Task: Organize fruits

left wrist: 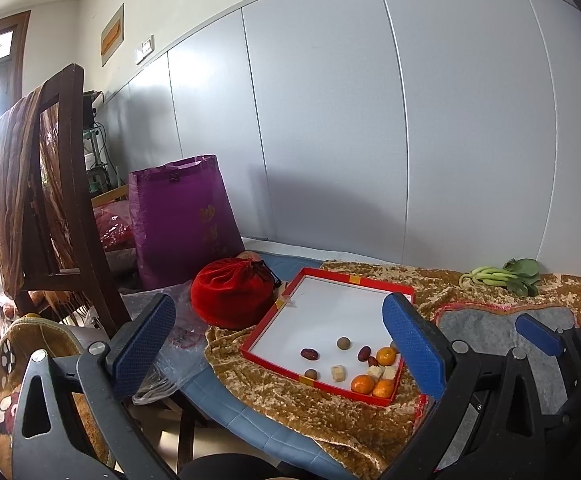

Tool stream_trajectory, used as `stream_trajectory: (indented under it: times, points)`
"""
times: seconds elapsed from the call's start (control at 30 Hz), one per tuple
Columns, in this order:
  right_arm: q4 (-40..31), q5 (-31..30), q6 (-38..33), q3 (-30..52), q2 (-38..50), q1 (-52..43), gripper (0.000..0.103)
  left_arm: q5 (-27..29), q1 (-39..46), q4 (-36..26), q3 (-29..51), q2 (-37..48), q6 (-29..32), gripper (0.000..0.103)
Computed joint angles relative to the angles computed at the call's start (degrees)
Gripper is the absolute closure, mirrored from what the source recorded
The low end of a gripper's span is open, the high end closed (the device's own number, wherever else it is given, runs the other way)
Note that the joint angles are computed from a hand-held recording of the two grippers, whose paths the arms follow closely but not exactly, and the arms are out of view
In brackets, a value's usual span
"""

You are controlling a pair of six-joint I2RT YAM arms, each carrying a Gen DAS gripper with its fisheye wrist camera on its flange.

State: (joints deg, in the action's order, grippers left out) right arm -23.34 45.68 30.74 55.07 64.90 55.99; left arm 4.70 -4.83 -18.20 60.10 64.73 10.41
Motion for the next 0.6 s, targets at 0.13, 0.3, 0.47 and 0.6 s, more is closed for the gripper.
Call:
stream_trajectory:
  times: [0.13, 0.3, 0.47, 0.6]
  points:
    - [0.05, 0.01, -0.07, 0.05, 0.32, -0.03, 0.023, -0.18, 0.25, 0.12, -0.17, 0.17, 0.22, 0.000]
    - [-0.25, -0.66, 0.27, 0.26, 0.88, -0.05, 0.023, -0.28, 0.95, -0.04, -0.37, 0.07, 0.51, 0.000]
    - [-0.12, -0.45, 0.03, 0.28, 1.05, 0.23, 0.023, 0.21, 1.57, -0.15, -0.41, 0.18, 1.07, 0.000]
    - [-0.08, -0.32, 0.05, 0.19, 1.03, 0.29, 0.023, 0.57, 1.78, -0.11, -0.45, 0.13, 1.04, 0.000]
